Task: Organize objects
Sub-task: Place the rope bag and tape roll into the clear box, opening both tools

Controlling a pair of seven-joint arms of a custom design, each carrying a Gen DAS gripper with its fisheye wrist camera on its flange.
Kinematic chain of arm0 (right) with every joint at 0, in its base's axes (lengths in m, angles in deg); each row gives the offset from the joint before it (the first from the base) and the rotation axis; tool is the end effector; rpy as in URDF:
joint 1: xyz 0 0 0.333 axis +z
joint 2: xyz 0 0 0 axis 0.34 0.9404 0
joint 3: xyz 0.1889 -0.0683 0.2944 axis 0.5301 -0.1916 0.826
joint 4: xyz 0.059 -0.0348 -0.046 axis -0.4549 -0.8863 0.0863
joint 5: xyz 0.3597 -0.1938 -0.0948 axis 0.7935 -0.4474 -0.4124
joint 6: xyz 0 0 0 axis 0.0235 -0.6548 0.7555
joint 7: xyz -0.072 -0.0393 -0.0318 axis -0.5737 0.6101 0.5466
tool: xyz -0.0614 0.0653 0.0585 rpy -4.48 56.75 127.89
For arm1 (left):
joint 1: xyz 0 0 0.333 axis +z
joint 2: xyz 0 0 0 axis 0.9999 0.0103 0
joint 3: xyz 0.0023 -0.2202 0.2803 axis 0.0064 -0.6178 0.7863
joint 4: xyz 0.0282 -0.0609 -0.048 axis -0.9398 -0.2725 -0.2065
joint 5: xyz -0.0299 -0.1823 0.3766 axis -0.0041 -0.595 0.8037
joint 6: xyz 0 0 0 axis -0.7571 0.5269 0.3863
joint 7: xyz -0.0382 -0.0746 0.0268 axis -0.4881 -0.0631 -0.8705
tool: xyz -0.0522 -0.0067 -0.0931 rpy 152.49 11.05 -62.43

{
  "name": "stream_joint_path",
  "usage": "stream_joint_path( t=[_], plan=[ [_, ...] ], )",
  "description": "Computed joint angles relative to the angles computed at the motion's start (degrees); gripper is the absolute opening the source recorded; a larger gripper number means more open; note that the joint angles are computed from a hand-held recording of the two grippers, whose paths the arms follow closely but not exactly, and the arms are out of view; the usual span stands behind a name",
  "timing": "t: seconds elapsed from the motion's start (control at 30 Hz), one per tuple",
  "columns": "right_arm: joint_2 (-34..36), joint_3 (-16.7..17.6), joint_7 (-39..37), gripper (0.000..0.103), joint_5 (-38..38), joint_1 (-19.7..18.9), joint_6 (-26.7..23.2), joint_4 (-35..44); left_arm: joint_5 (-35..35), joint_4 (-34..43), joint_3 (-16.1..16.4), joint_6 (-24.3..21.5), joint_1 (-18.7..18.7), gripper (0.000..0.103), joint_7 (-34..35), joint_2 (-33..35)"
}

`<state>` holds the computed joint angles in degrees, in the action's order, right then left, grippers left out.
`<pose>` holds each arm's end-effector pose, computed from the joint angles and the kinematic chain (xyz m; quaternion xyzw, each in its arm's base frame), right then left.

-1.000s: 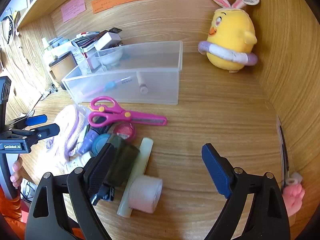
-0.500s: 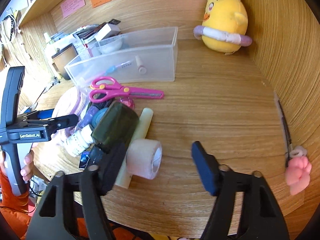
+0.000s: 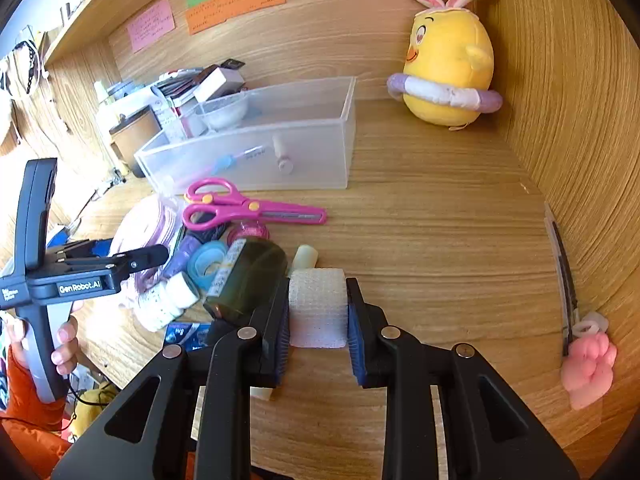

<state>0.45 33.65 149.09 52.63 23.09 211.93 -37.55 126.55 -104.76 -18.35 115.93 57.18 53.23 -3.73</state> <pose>0.6092 0.2868 0.2604 -0.7750 0.4985 -0.1330 0.3649 0.5817 -0.4123 0.2554 -0.7019 0.6308 -0.2732 0.1868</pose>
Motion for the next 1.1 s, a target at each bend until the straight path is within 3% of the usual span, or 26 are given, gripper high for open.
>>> stream_joint_path(
  t=[0.07,0.23,0.47,0.83,1.1],
  plan=[
    [0.3,-0.2,0.0,0.022,0.0,0.3,0.1,0.7,0.5,0.0,0.2,-0.8,-0.4,0.063,0.1,-0.2],
    [1.4,0.9,-0.1,0.022,-0.8,-0.7,0.3,2.6,3.2,-0.5,0.6,-1.1,-0.9,0.058,-2.1,-0.9],
    [3.0,3.6,-0.1,0.022,-3.1,-2.6,1.3,5.7,12.1,-2.1,0.1,-1.5,-0.3,0.049,-10.3,-3.6],
    [6.2,4.7,-2.1,0.022,-5.2,-1.0,-0.4,13.4,24.8,-4.1,-4.6,-4.1,4.0,0.048,-20.9,-7.9],
    [7.7,2.5,-4.5,0.022,-2.4,2.5,-0.9,19.3,29.4,-2.7,-7.2,-4.6,8.2,0.048,-23.7,-8.8]
  ],
)
